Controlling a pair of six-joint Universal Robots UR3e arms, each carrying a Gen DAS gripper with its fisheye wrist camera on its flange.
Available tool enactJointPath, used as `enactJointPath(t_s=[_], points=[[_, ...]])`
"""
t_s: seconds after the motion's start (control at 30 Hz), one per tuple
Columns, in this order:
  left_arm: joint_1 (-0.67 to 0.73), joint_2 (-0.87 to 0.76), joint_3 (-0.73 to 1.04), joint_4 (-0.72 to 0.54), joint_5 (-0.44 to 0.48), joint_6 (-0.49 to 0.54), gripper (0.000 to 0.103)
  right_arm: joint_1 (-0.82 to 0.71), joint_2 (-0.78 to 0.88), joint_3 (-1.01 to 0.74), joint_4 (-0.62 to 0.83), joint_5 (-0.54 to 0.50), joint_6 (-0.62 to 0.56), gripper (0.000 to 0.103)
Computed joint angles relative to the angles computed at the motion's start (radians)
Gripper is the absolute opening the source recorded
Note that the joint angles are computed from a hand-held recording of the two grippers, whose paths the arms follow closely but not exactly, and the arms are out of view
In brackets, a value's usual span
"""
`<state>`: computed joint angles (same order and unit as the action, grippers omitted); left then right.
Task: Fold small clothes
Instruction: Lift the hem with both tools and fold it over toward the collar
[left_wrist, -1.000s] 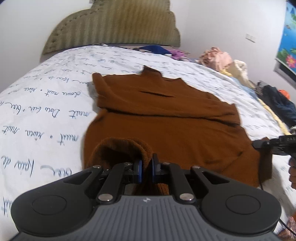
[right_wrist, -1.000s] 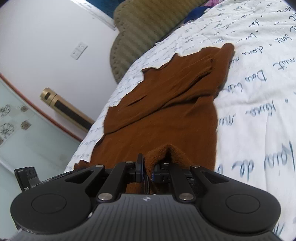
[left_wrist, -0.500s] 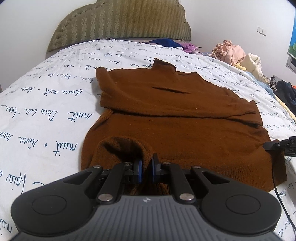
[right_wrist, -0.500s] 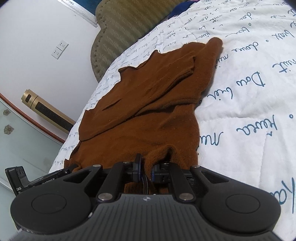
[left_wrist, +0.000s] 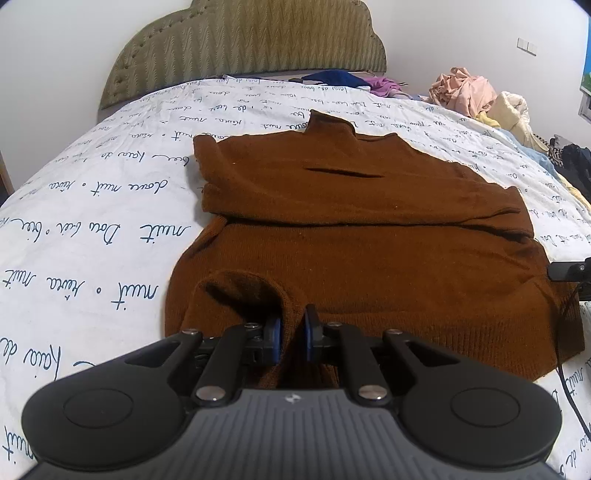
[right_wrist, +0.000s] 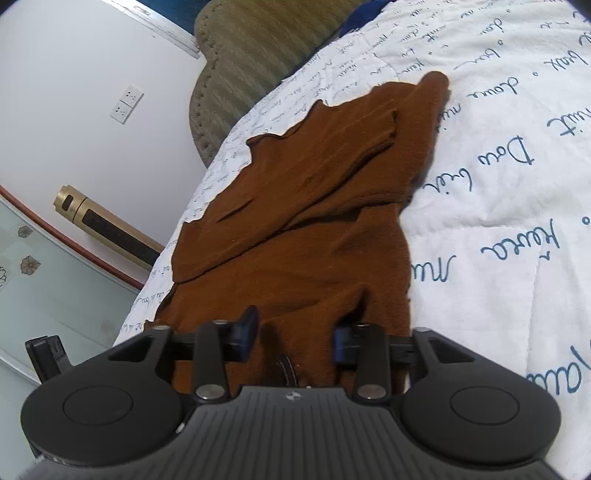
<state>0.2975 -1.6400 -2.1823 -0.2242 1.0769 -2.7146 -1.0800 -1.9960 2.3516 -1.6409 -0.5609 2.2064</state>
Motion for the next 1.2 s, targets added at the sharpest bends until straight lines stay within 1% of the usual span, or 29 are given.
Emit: enactJointPath(t_s=[0.1,0.17,0.33,0.4,0.47,0.53,0.57,0.63,0.7,0.83,0.93,0.97,1.0,1.03,1.07,1.1,1.17,1.2], points=[[0.022,0.017,-0.018,-0.012,-0.025,0.012,0.012,-0.021,-0.043,0.005,0.051,-0.008,-0.029,0.048],[0.059,0.036,-0.034,-0.048,-0.071,0.028,0.012,-0.057,-0.073,0.003,0.146,-0.013,-0.091,0.048],[0.178,0.097,-0.051,-0.239,-0.214,0.093,0.014,-0.194,-0.124,-0.037,0.496,-0.065,-0.333,0.048],[0.217,0.121,-0.057,-0.321,-0.261,0.135,0.017,-0.243,-0.116,-0.054,0.616,-0.098,-0.42,0.049],[0.249,0.149,-0.064,-0.401,-0.296,0.179,0.02,-0.284,-0.092,-0.065,0.701,-0.142,-0.486,0.051],[0.28,0.17,-0.069,-0.477,-0.334,0.234,0.027,-0.316,-0.075,-0.072,0.756,-0.191,-0.539,0.051],[0.289,0.173,-0.069,-0.499,-0.346,0.249,0.031,-0.336,-0.082,-0.069,0.772,-0.218,-0.56,0.051],[0.298,0.166,-0.068,-0.516,-0.365,0.256,0.032,-0.36,-0.09,-0.07,0.795,-0.251,-0.589,0.051],[0.298,0.143,-0.055,-0.524,-0.378,0.242,0.032,-0.373,-0.084,-0.073,0.811,-0.254,-0.59,0.051],[0.316,0.114,-0.021,-0.61,-0.42,0.254,0.032,-0.339,-0.048,-0.061,0.757,-0.206,-0.551,0.051],[0.313,0.118,-0.009,-0.647,-0.421,0.277,0.03,-0.294,-0.037,-0.036,0.702,-0.152,-0.508,0.05],[0.312,0.124,-0.013,-0.645,-0.417,0.284,0.03,-0.278,-0.044,-0.027,0.679,-0.139,-0.488,0.045],[0.307,0.132,-0.019,-0.634,-0.408,0.29,0.025,-0.262,-0.051,-0.021,0.65,-0.129,-0.465,0.035],[0.301,0.138,-0.022,-0.625,-0.398,0.294,0.021,-0.248,-0.064,-0.014,0.625,-0.125,-0.442,0.03],[0.296,0.139,-0.028,-0.607,-0.387,0.29,0.016,-0.24,-0.072,-0.008,0.608,-0.125,-0.427,0.022],[0.295,0.145,-0.04,-0.583,-0.382,0.283,0.014,-0.24,-0.077,-0.005,0.607,-0.128,-0.428,0.018],[0.301,0.182,-0.074,-0.555,-0.378,0.292,0.012,-0.266,-0.11,-0.004,0.651,-0.141,-0.465,0.017],[0.307,0.213,-0.094,-0.55,-0.38,0.307,0.012,-0.285,-0.138,-0.009,0.698,-0.15,-0.498,0.016]])
